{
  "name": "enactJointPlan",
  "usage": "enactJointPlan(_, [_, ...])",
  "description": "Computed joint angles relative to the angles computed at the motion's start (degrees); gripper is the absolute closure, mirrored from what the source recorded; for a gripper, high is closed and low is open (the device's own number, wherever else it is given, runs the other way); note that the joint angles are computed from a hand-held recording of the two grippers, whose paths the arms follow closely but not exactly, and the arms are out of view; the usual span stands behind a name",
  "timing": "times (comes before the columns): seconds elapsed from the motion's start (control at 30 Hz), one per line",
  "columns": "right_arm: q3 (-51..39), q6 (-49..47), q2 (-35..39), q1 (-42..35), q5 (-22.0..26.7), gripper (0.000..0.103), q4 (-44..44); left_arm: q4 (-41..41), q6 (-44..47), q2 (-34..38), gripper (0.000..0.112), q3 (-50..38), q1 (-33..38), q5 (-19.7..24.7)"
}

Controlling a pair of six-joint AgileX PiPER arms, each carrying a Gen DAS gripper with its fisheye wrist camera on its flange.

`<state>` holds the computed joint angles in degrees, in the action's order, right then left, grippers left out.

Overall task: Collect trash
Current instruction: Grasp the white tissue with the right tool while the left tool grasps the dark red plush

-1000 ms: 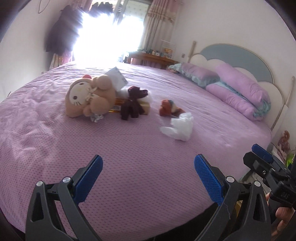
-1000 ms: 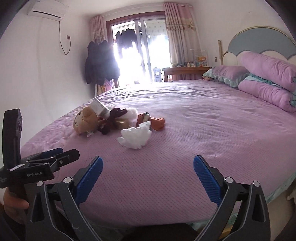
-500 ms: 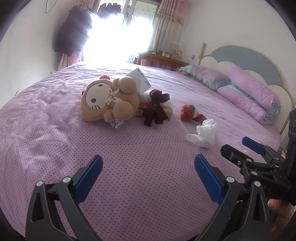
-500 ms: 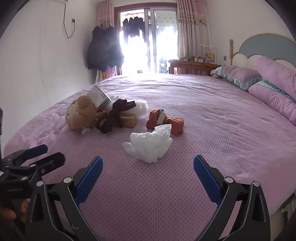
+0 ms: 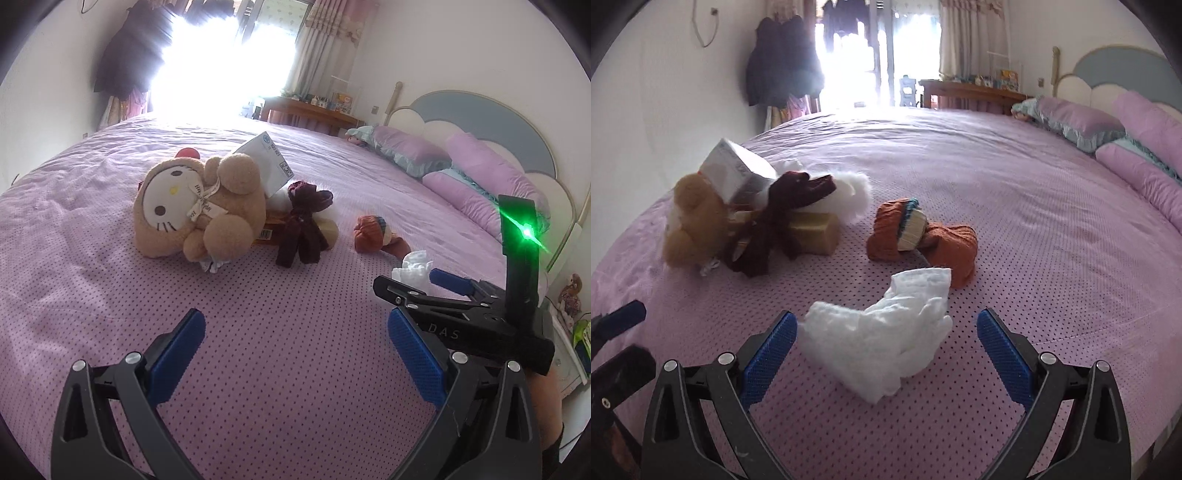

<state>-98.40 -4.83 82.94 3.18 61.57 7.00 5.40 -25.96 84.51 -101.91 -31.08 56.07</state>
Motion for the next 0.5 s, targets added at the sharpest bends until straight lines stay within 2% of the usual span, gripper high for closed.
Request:
enactJointPlan(0.03, [-0.35,-0.04,0.47,-0.37,0.51,0.01,0.56,-0.5,0.34,0.4,0.013,-0.4,0.31,-0.09])
enactJointPlan(0.07, [-0.61,-0.81,0.8,-0.92,1.03,0.015,1.75,-1.19,0.8,0.62,0.013,-0.55,0.64,-0.39])
enactJointPlan(0.1, [-0.79,-2.32,1.17,-2.0,1.72,0.029,4.21,-1.94,1.29,0.89,0.013,-0.82,0.98,-0.6])
enactJointPlan(0.2, [0.35,-4.67,0.55,-3.73,1.63,0.046,7.77,-3.53,2.43,2.71,0.013,-3.02,1.66,-0.05])
enactJointPlan(0.33, [3.1,-9.31,-1.94,-8.04,1.15,0.057,15.64,-2.51,2.56,5.92,0.013,-6.66,0.94,0.53])
enactJointPlan(0.5, [4.79,-13.39,-5.72,-11.68,1.03,0.058,20.12,-3.75,5.34,10.1,0.013,-11.45,0.07,-0.37])
